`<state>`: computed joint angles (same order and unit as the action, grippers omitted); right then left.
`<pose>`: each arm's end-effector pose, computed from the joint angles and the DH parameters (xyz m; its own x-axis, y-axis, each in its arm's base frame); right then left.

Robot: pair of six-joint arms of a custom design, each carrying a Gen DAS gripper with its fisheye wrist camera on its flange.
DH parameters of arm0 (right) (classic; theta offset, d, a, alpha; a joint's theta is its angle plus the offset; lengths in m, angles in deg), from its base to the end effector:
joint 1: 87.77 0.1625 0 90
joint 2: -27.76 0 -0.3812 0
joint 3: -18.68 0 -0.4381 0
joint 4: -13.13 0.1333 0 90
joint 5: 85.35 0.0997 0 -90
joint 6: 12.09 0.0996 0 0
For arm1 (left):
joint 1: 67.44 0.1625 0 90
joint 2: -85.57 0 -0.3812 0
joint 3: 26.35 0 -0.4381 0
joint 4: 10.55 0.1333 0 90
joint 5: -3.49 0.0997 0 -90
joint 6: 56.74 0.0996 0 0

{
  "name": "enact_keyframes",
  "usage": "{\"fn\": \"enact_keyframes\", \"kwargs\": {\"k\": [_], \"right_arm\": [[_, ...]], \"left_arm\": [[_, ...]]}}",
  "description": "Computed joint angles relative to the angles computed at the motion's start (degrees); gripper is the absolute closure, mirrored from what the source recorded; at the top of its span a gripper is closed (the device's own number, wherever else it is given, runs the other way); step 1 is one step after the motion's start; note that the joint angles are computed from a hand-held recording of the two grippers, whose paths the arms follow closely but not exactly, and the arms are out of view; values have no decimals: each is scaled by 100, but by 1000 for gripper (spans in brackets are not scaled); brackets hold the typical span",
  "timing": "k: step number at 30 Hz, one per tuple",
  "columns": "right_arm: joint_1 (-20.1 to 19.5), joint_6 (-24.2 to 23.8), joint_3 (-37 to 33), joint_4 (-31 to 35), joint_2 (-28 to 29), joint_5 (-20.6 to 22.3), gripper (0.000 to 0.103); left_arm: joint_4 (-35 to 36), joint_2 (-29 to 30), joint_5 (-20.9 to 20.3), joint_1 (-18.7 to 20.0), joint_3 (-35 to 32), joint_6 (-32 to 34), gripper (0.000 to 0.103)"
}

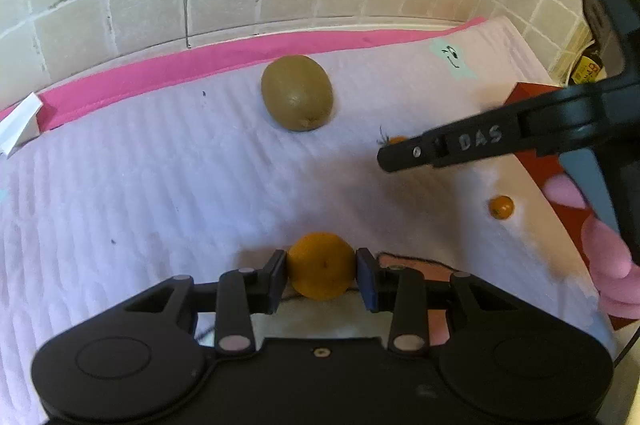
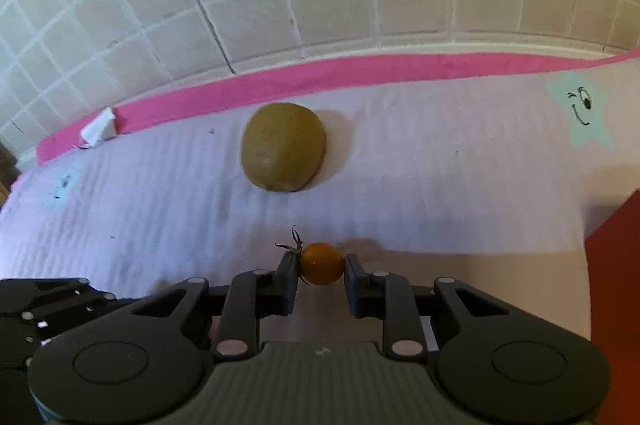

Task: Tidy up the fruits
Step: 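Grasp a mandarin with the left tool while the right tool grasps a cherry tomato, then carry the mandarin and cherry tomato into the red box and release them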

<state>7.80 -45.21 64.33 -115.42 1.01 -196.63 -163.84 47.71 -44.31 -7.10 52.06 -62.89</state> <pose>0.1821 -0.8664 0.1383 -0.7367 -0.4862 0.4700 -0.5898 0.8020 -0.0949 -0.1993 -0.7546 0.0821 -0.8167 0.0543 -0.5745 0.3710 0.8119 -0.4507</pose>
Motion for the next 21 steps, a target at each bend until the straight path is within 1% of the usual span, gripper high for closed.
{"fn": "enact_keyframes", "kwargs": {"k": [9, 10, 11, 12, 13, 14, 16, 18, 21], "right_arm": [[60, -24, 1384, -758, -1255, 468, 77], [65, -40, 1549, -872, -1412, 515, 77], [67, -60, 1721, -983, -1590, 567, 76], [64, -82, 1843, -1065, -1722, 615, 76], [59, -107, 1987, -1167, -1881, 671, 76], [48, -133, 2146, -1297, -2062, 730, 76], [25, -134, 2358, -1501, -2338, 803, 76], [-22, -92, 2528, -1676, -2608, 858, 76], [-105, -61, 2745, -2015, -2972, 774, 76]], "left_arm": [[-271, -225, 102, -402, 404, 7, 59], [-255, -258, 24, -450, 402, -37, 59], [-225, -294, -164, -462, 371, -120, 59], [-311, -364, -531, -465, 350, -164, 59], [-485, -388, -751, -492, 329, -93, 59], [-674, -377, -797, -557, 286, 69, 59], [-952, -281, -727, -708, 131, 451, 59], [-1123, -146, -809, -826, -89, 789, 59], [-1215, 232, -919, -981, -627, 1279, 59]]}}
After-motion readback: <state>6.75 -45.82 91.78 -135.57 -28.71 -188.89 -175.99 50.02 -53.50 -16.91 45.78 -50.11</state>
